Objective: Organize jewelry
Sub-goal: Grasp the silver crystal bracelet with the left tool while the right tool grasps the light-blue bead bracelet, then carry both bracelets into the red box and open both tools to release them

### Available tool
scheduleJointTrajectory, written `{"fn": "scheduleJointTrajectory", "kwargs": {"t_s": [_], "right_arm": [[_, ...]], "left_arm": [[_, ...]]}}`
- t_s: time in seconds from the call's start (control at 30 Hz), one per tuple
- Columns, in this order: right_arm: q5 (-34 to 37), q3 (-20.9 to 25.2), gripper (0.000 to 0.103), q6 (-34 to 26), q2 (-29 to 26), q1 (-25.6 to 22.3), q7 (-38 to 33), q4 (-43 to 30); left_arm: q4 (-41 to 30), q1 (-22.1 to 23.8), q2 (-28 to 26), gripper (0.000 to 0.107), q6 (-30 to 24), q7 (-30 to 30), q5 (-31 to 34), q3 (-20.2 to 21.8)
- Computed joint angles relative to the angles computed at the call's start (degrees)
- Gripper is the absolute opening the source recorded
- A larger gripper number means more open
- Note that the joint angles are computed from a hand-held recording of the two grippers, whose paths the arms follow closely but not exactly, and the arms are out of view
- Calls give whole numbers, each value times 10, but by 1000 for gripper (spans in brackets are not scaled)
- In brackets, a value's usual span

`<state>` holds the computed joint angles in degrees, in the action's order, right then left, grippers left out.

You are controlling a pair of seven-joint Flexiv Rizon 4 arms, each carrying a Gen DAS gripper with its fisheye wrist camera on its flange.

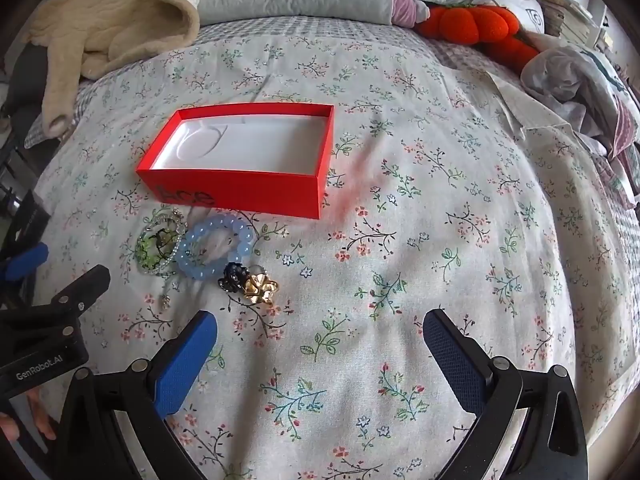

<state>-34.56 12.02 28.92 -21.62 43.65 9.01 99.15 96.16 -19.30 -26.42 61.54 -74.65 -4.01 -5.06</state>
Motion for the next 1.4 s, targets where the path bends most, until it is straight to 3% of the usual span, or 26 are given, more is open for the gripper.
{"fn": "scheduleJointTrajectory", "kwargs": {"t_s": [0.13, 0.3, 0.37, 0.47, 0.6, 0.67, 0.77, 0.83, 0.93, 1.2, 1.3, 1.4], "right_arm": [[21, 1, 103, 32, 0, -19, -26, -6], [20, -9, 103, 115, -9, -32, -25, 10], [28, -12, 103, 174, -19, -40, -15, 23], [64, -6, 96, 233, -33, -56, -40, 24], [79, -19, 92, 220, -48, -54, -65, 6], [93, -19, 79, 229, -56, -59, -76, 2], [120, -16, 72, 254, -67, -69, -92, -1], [129, -18, 57, 263, -74, -70, -103, -4], [146, -18, 46, 281, -83, -74, -118, -6], [147, -33, 31, 285, -100, -65, -133, -18], [134, -37, 12, 261, -105, -58, -145, -29], [134, -39, 12, 265, -101, -57, -138, -24]], "left_arm": [[-43, 21, -17, 102, -75, 23, -46, -22], [-44, 43, -44, 99, -56, 43, -106, -44], [-70, 51, -61, 83, -112, 38, -129, -48], [-83, 66, -80, 76, -131, 58, -182, -69], [-111, 64, -104, 49, -161, 53, -200, -68], [-124, 64, -114, 41, -177, 50, -207, -69], [-141, 60, -128, 35, -187, 44, -206, -64], [-148, 57, -134, 29, -189, 41, -203, -62], [-163, 56, -145, 20, -198, 34, -199, -59], [-192, 55, -163, 15, -229, 26, -187, -55], [-185, 57, -158, 15, -231, 32, -185, -55], [-189, 56, -161, 15, -236, 27, -184, -53]]}}
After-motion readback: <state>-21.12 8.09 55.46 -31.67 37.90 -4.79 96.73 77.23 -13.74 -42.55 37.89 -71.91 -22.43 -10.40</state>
